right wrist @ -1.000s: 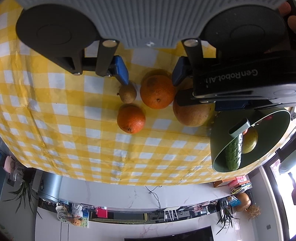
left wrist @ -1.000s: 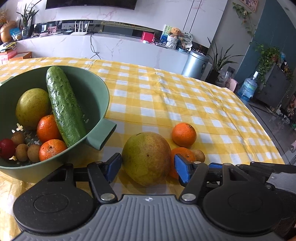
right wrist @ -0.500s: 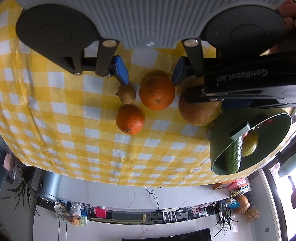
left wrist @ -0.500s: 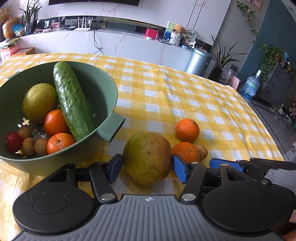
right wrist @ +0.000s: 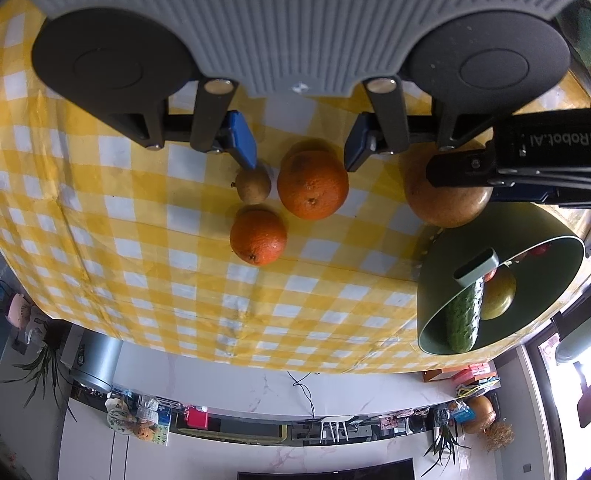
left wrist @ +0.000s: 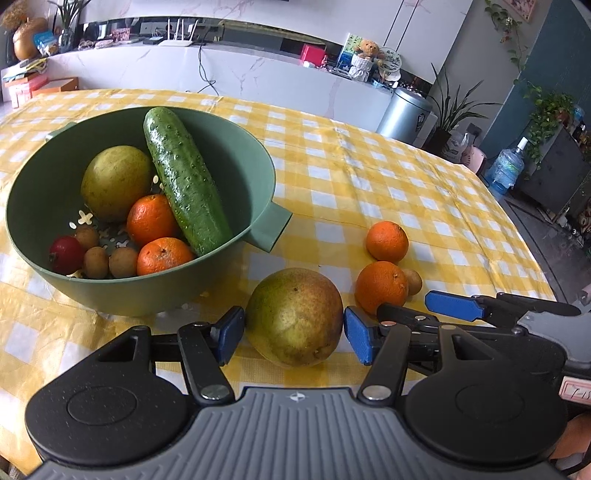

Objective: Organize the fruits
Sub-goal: 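Move the left tool to the large yellow-green pear while the right tool approaches an orange, then close the left tool on the pear while the right tool closes on the orange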

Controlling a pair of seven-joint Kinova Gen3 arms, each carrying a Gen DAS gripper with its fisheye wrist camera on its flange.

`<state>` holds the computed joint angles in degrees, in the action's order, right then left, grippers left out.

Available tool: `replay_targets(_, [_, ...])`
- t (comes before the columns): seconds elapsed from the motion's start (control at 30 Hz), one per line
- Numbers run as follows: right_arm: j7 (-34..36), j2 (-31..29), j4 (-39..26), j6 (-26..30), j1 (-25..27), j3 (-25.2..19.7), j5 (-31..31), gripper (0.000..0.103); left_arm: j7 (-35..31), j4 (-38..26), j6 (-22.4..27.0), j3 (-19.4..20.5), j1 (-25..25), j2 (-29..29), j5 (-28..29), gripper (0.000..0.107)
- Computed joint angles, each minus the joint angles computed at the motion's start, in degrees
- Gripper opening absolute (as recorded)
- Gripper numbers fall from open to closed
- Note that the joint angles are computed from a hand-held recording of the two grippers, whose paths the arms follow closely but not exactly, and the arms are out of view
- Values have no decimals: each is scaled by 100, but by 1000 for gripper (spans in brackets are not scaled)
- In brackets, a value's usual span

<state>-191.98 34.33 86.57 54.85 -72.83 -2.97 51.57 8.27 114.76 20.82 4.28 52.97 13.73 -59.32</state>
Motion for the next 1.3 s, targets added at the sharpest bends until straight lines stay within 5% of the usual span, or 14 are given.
replay_targets(0.13, [-115, -23, 56, -21, -31, 20, 77, 50, 346, 74, -107, -96, 77, 33, -381, 75])
replay_targets(0.27, [-378, -112, 220, -213, 14, 25, 154, 50, 104, 160, -573, -96, -155, 50, -14, 79])
replay_targets(0.53, [-1335, -343, 712, -886, 148, 93, 496, 50, 826, 254, -822, -1011, 692, 131, -649, 81])
replay_targets(0.7, [-1777, -378, 867, -1206, 222, 74, 809, 50, 577, 171, -560, -703, 571, 185, -646, 81])
replay_targets(1.3, [-897, -71, 337, -972, 321, 90, 126, 45, -168, 65, -415, -255, 218, 226, -191, 80])
